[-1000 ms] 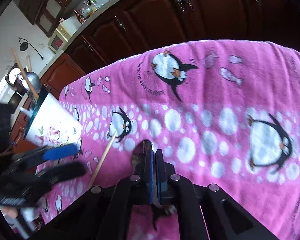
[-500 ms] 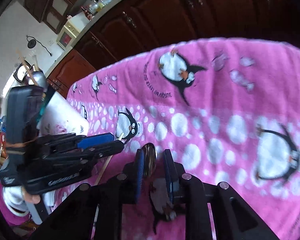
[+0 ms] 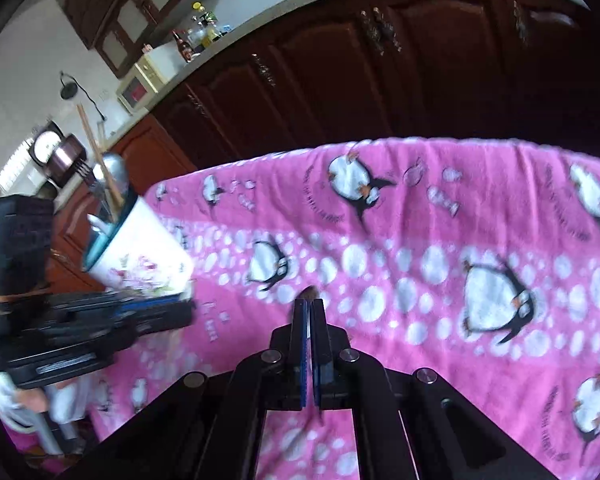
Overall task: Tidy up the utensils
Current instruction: 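Grasp the last chopstick with the left gripper while the right gripper grasps the last metal spoon, then carry the chopstick with the left gripper while the right gripper carries the spoon to the cup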
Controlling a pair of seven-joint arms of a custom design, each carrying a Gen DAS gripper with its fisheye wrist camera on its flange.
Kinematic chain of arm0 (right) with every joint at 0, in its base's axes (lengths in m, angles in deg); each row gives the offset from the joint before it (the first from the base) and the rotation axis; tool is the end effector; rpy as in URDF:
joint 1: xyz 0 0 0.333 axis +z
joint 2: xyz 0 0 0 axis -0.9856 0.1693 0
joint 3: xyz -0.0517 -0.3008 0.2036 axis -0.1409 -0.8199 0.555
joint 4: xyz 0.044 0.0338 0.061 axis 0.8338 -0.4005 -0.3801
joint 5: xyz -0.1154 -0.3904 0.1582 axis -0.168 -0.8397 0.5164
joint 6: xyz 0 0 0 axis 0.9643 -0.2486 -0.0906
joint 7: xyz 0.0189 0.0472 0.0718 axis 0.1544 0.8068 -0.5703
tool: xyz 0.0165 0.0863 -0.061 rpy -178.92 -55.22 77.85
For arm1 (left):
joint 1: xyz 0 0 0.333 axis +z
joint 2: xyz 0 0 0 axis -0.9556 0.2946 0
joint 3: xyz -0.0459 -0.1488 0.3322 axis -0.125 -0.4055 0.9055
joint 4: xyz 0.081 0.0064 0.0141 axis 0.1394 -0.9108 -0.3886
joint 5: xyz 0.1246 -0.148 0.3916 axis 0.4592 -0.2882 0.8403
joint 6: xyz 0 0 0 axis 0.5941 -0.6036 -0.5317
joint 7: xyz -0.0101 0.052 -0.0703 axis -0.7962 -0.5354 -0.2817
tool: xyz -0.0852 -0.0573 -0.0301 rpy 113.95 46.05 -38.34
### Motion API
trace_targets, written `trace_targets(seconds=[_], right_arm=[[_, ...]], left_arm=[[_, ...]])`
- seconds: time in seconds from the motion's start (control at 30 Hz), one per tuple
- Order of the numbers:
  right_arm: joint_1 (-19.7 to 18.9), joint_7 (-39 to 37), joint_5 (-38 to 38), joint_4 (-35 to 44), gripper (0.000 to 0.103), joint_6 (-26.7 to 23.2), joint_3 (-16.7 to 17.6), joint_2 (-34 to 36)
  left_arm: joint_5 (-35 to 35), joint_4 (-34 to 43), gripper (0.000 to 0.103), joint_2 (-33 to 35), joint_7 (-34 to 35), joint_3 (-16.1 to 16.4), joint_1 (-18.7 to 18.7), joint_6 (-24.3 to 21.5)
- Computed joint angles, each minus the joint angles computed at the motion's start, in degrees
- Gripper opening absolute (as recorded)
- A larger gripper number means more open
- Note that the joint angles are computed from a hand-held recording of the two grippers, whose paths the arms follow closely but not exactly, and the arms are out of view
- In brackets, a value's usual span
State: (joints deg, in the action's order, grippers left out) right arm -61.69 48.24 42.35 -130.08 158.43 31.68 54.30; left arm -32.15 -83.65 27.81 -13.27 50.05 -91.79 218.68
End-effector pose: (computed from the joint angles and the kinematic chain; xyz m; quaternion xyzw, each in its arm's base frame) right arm 0.5514 0.2024 0.4583 -0.7468 0.5324 -0.0027 0.3985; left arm 0.5255 -0.3682 0.5056 -0.6313 0.7177 -0.2864 0.0659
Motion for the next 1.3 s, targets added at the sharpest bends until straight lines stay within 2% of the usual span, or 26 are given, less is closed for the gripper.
trace_targets(seconds=[0.1,0.17,0.2,0.23,0.27,0.3,0.33,0.4,0.5,0.63,0.8,1.0,1.3], right_arm=[[-0.26,4.75,-4.01,2.02,0.028,-2.07,0.16,2.76],[-0.03,8.98,-9.66,3.46,0.028,-0.29,0.7,5.65],[-0.01,10.88,-11.86,4.37,0.027,-0.2,0.89,7.05],[-0.18,9.6,-10.64,4.77,0.018,1.02,1.49,7.88],[-0.42,8.65,-9.53,5.11,0.013,1.72,1.98,8.28],[-0.85,8.45,-8.71,5.58,0.004,0.65,2.21,8.5],[-0.99,8.82,-8.74,5.53,0.002,0.24,2.36,8.1],[-0.89,8.02,-9.85,4.35,0.002,0.64,2.55,6.19],[-0.56,4.86,-7.62,1.72,0.002,0.93,2.36,1.69],[1.28,1.84,-4.43,-1.62,0.002,2.76,1.23,-4.75],[4.1,1.18,-3.75,-2.26,0.002,4.02,-0.04,-9.42],[6.98,1.67,-5.29,0.79,0.002,5.41,-0.58,-11.25],[10.28,0.54,-5.48,9.01,0.002,6.94,0.38,-9.44]], left_arm=[[-1.57,-3.22,0.004,-3.83,-0.16,-0.05,-0.27,1.28],[-1.35,-4.94,0.004,-6.42,-0.51,0.05,-0.79,1.49],[-0.75,-5.43,0.004,-7.22,-1.11,0.06,-1.01,1.58],[-0.87,-6.11,0.004,-8.23,-1.2,0.25,-1.26,1.65],[-1.43,-6.79,0.004,-9.24,-1.06,0.53,-1.56,1.75],[-0.84,-6.81,0.004,-9.45,-1.95,0.45,-1.69,1.87],[-0.95,-7.39,0.004,-10.46,-2.06,0.73,-1.82,1.92],[-1.13,-8.7,0.004,-12.47,-2.14,1.35,-2.01,2.36],[-1.34,-10.7,0.004,-15.54,-2.61,2.5,-2.05,3.63],[-0.48,-12.14,0.003,-18.77,-3.92,3.54,-1.5,5.45],[0.68,-13.25,0.002,-21.98,-5.24,4.54,-0.81,6.38],[0.68,-13.89,0.002,-25.19,-5.01,6.44,-0.68,6.29],[0.1,-13.2,0.002,-30.56,-1.43,9.72,-0.18,5.63]])
